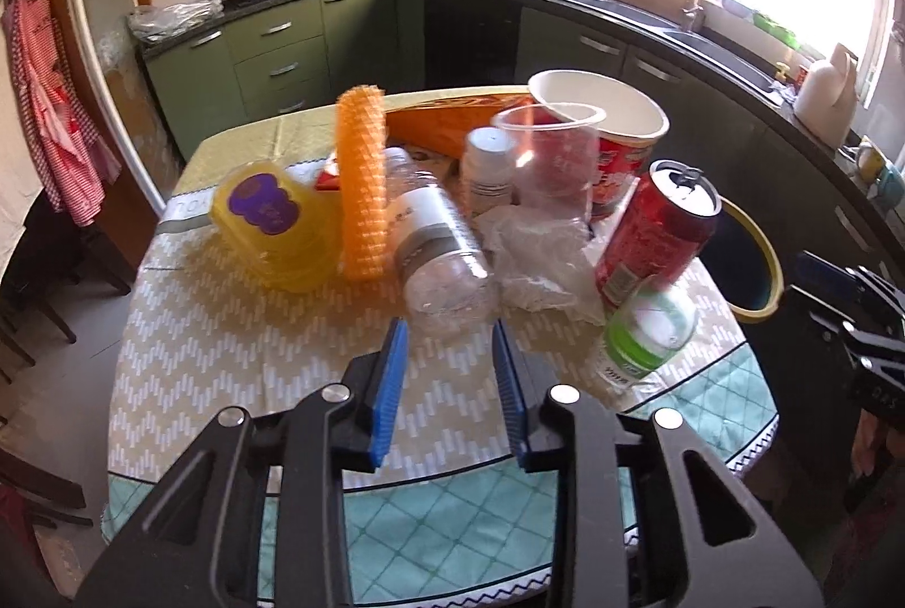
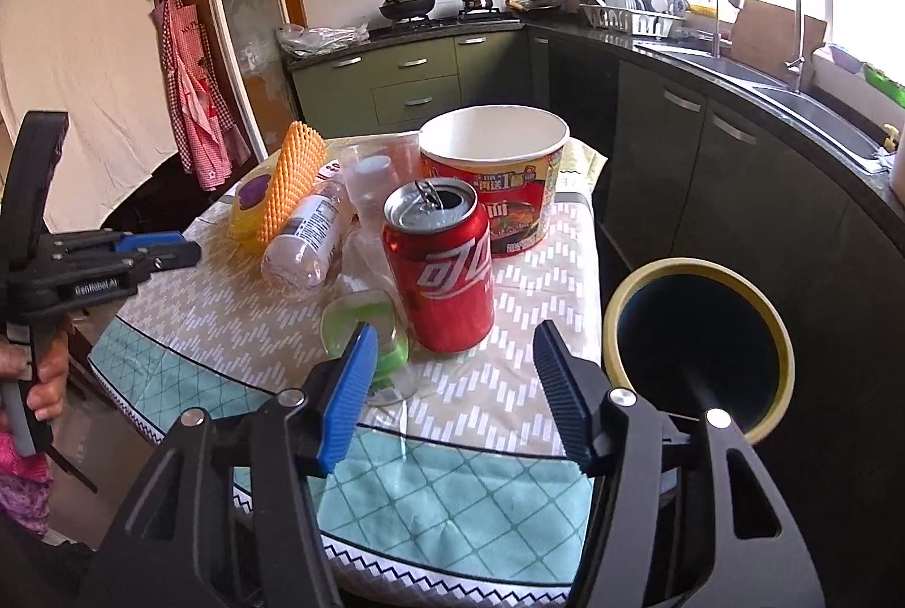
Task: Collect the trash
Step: 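Grasp the red Coca-Cola can with the right tool while the left tool approaches the green-lidded cup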
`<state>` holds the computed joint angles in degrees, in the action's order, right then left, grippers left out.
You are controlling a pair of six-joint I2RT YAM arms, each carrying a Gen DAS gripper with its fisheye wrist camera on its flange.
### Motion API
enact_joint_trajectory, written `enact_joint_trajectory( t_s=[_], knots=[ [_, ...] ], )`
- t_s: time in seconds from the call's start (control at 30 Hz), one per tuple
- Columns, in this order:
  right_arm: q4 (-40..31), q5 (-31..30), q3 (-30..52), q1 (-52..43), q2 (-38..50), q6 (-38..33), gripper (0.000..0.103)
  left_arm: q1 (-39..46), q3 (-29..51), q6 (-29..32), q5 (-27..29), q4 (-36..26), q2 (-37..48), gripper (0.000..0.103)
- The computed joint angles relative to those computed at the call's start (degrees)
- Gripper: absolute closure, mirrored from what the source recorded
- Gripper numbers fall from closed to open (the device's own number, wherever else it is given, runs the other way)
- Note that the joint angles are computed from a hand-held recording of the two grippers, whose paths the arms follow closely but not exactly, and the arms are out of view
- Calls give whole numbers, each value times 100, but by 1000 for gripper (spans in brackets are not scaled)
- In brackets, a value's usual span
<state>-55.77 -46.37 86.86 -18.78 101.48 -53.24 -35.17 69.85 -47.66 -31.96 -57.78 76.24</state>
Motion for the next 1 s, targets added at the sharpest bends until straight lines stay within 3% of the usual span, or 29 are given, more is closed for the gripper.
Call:
enact_joint_trajectory(
  t_s=[0.13, 0.23, 0.33, 0.47, 0.63, 0.9, 1.0],
  knots=[
    [-384, 27, 818, 216, 589, -179, 44, -29, 256, 357, 443, 658, 672, 73],
    [-809, -51, 1453, 314, 1061, -371, 39, -40, 415, 302, 481, 840, 1068, 73],
    [-1191, -93, 1910, 445, 1388, -553, 39, -67, 516, 171, 484, 888, 1256, 81],
    [-1178, 6, 2189, 729, 1560, -524, 36, -161, 544, 19, 539, 826, 1295, 92],
    [-1045, 138, 2484, 1042, 1798, -421, 21, -265, 479, -52, 745, 966, 1321, 100],
    [-715, 503, 2465, 1433, 1956, -295, 21, -354, 472, -202, 656, 822, 1271, 101],
    [-541, 716, 2377, 1576, 1978, -185, 28, -378, 460, -189, 683, 853, 1292, 101]
  ],
)
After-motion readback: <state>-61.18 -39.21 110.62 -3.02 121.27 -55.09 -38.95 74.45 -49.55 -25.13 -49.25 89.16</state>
